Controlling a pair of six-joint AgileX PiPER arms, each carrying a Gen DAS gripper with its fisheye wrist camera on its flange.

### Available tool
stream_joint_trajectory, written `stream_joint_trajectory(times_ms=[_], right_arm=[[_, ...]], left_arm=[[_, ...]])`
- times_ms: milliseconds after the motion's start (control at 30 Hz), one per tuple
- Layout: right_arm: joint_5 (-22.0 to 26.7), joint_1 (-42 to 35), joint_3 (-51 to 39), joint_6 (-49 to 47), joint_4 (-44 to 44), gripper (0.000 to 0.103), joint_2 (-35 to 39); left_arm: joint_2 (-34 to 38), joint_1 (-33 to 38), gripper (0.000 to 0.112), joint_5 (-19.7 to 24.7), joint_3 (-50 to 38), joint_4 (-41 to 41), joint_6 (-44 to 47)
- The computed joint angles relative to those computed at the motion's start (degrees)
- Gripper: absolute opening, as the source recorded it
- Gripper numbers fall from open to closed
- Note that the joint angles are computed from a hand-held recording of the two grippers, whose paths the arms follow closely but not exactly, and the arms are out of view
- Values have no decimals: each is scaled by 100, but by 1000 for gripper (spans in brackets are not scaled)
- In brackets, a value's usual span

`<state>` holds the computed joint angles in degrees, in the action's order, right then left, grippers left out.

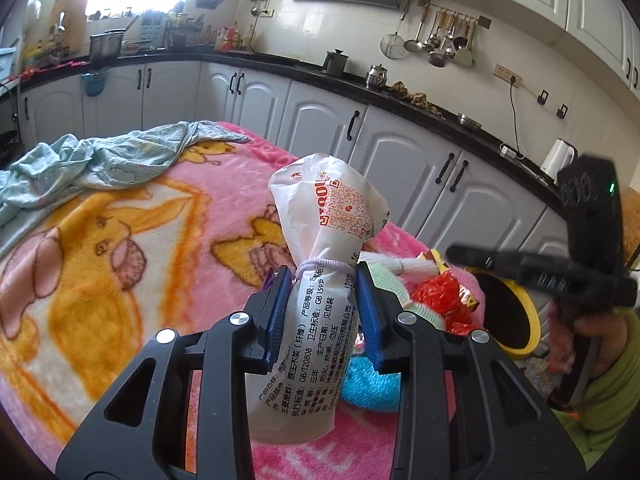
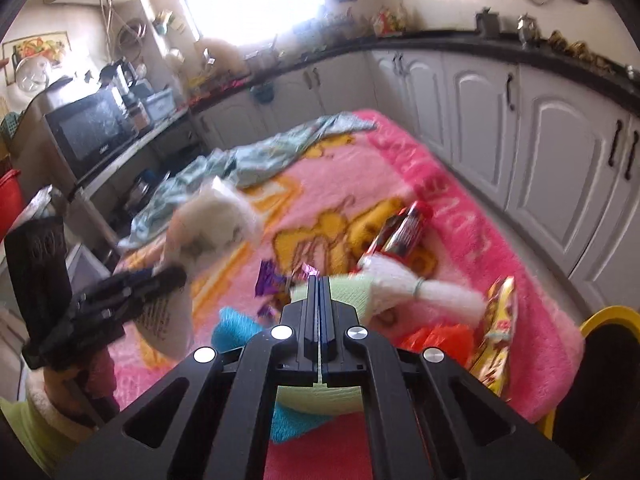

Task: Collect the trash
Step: 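Lift the white bag and green sponge and carry both toward the yellow bin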

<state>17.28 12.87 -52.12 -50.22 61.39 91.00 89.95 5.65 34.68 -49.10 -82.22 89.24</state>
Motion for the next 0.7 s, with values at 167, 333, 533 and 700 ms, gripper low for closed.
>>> stream_joint_trajectory(times_ms=[167, 333, 533, 700], right_arm=[[-127, 270, -116, 539, -679, 55, 437], [-43, 460, -645, 2325, -2485, 60, 1061], [167, 421, -951, 2617, -2685, 66, 1534], [417, 138, -843, 1391, -1343, 49, 1400]], left_arm=[[17, -41, 26, 7, -71, 87, -60], [19, -100, 26, 61, -165, 94, -107], [93, -181, 26, 106, -321, 122, -243], [116, -265, 26, 91, -485, 201, -409]])
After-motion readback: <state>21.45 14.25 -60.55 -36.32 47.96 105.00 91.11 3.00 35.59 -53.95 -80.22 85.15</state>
